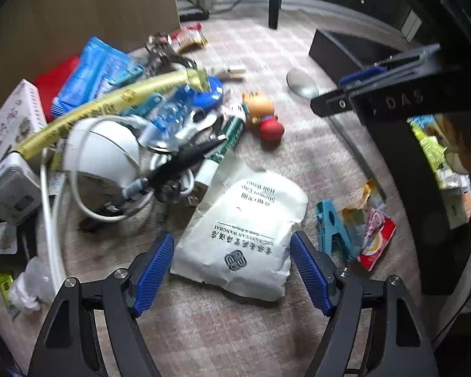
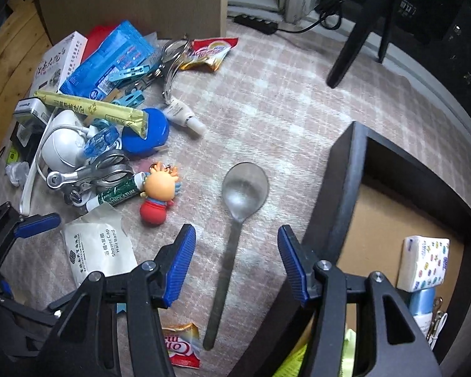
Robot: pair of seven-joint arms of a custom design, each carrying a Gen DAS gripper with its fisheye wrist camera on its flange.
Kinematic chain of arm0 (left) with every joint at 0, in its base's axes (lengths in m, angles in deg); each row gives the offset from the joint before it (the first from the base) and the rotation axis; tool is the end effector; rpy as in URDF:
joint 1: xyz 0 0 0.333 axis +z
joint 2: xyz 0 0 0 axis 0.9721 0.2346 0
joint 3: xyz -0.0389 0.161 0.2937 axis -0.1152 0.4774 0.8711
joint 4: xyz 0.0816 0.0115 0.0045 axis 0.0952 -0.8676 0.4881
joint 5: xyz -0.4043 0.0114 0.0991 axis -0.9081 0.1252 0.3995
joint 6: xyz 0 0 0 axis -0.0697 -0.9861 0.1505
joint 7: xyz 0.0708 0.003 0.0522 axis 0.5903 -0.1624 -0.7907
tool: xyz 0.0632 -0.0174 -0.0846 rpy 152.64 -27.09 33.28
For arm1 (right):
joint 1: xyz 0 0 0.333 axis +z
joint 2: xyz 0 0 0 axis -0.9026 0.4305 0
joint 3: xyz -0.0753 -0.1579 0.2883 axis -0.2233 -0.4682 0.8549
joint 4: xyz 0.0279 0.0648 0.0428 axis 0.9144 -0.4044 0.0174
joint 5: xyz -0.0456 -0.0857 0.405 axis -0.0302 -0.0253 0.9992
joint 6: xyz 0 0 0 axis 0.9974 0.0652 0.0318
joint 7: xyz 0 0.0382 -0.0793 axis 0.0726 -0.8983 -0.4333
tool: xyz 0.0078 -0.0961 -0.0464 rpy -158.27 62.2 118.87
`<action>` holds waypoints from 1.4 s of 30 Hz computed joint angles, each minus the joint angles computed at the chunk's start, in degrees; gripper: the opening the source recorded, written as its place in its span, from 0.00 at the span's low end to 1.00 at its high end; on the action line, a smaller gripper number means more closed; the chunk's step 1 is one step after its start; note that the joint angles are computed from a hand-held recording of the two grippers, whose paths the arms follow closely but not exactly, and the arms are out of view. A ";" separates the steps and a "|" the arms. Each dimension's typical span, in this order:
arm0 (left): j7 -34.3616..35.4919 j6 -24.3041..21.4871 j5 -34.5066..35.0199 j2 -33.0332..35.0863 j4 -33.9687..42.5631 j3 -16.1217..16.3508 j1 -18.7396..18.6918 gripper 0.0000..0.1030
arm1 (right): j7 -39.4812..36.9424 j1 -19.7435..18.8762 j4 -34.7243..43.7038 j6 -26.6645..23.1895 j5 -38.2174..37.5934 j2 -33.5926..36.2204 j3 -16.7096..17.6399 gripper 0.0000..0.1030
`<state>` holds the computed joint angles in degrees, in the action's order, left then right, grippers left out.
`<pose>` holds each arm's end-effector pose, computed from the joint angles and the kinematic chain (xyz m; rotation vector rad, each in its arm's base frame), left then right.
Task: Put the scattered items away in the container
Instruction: 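Grasp the white shower-cap packet with the left gripper while the right grasps the metal spoon, then lift the packet with the left gripper while the right drops the spoon into the tray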
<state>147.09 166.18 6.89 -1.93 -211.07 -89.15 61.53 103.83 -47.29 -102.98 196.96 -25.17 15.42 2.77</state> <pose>0.3773 -0.1432 0.4487 -1.2804 2.7069 -0.4701 0.4652 0.1901 0.4914 -2.3813 1.6748 -0.1959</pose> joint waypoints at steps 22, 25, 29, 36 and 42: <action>2.63 4.43 -4.34 -1.28 -2.48 1.89 -2.45 0.54 | 1.92 1.20 1.03 -0.98 3.90 2.20 -0.49 0.08; 2.80 4.56 -4.70 -1.86 -3.00 2.09 -2.02 0.52 | 1.92 0.85 0.11 -0.86 5.25 1.20 -0.72 0.08; 2.40 3.64 -6.11 -3.00 -2.97 2.66 -2.04 0.51 | 1.31 0.56 -1.34 -0.98 7.22 -0.67 -1.28 0.08; 1.65 2.30 -6.67 -5.84 -2.03 2.97 -1.50 0.51 | -0.02 0.28 -2.24 -1.38 10.92 -4.40 -2.45 0.08; 1.37 2.66 -8.36 -6.98 -0.05 2.56 -3.57 0.51 | -1.62 -1.12 -0.16 -2.92 13.36 -5.45 -4.41 0.08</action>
